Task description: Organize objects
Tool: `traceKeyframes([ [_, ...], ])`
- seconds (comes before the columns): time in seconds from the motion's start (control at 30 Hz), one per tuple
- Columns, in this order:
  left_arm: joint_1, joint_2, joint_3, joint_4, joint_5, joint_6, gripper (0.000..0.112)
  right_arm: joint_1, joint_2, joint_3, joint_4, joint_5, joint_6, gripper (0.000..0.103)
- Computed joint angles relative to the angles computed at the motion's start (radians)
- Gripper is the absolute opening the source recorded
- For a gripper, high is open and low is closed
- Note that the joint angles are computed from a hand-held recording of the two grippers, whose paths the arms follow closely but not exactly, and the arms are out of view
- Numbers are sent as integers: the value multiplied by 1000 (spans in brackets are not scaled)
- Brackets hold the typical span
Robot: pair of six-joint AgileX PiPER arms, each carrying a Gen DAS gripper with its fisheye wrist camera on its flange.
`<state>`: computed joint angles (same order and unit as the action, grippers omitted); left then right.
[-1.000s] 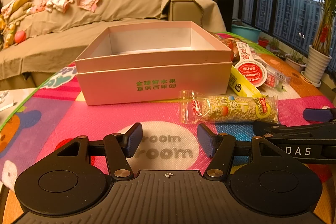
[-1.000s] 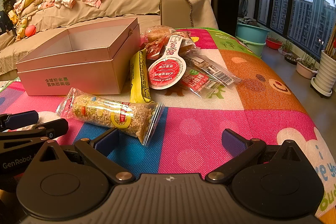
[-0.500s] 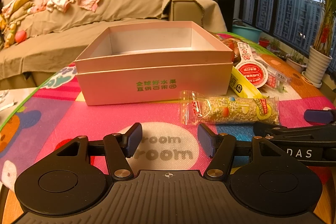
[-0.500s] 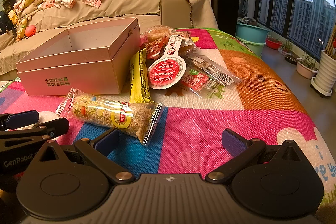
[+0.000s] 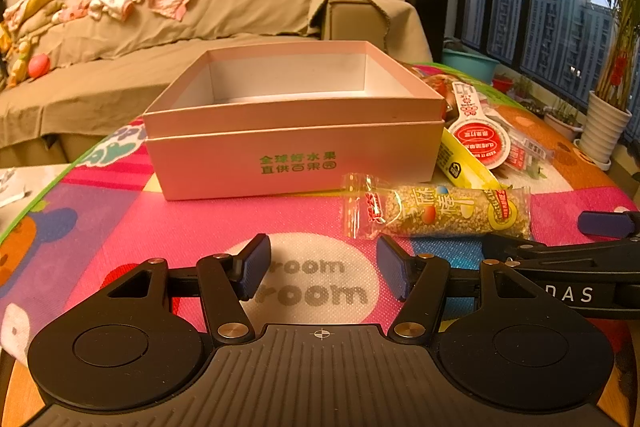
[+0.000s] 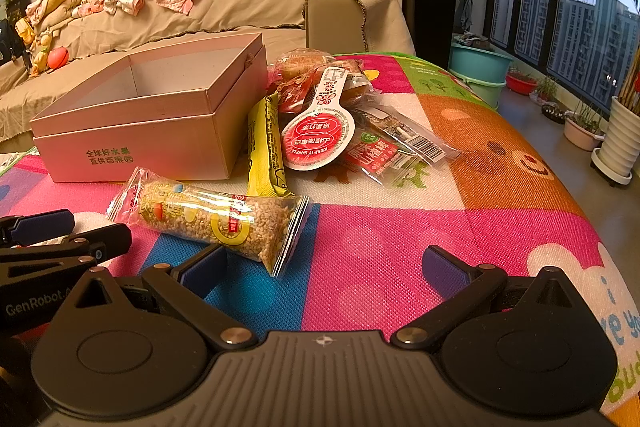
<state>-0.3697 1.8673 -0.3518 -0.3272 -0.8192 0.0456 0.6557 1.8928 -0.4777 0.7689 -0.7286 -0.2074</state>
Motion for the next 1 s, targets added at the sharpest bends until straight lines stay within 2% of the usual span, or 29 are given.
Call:
traceKeyframes([
  [0.63,0,4,-1,6,-4,-13,65,-27,-3,10,-63,4,22,103],
  [0.67,0,4,-1,6,-4,-13,65,-30,-18,16,-79,24,16,103],
  [0.73,1,4,0,9,-5,-16,65,-103,-64,24,-204,109,30,103],
  [0.8,1,4,0,8,-5,-15,65,-127,-78,26,-254,141,45,103],
  [0.9,0,4,2,9,-6,-17,65,-134,-91,7,-233,193,-4,103],
  [1.0,-3,-3,7,12,-5,-23,64,-122,-104,-42,-76,280,-126,103],
])
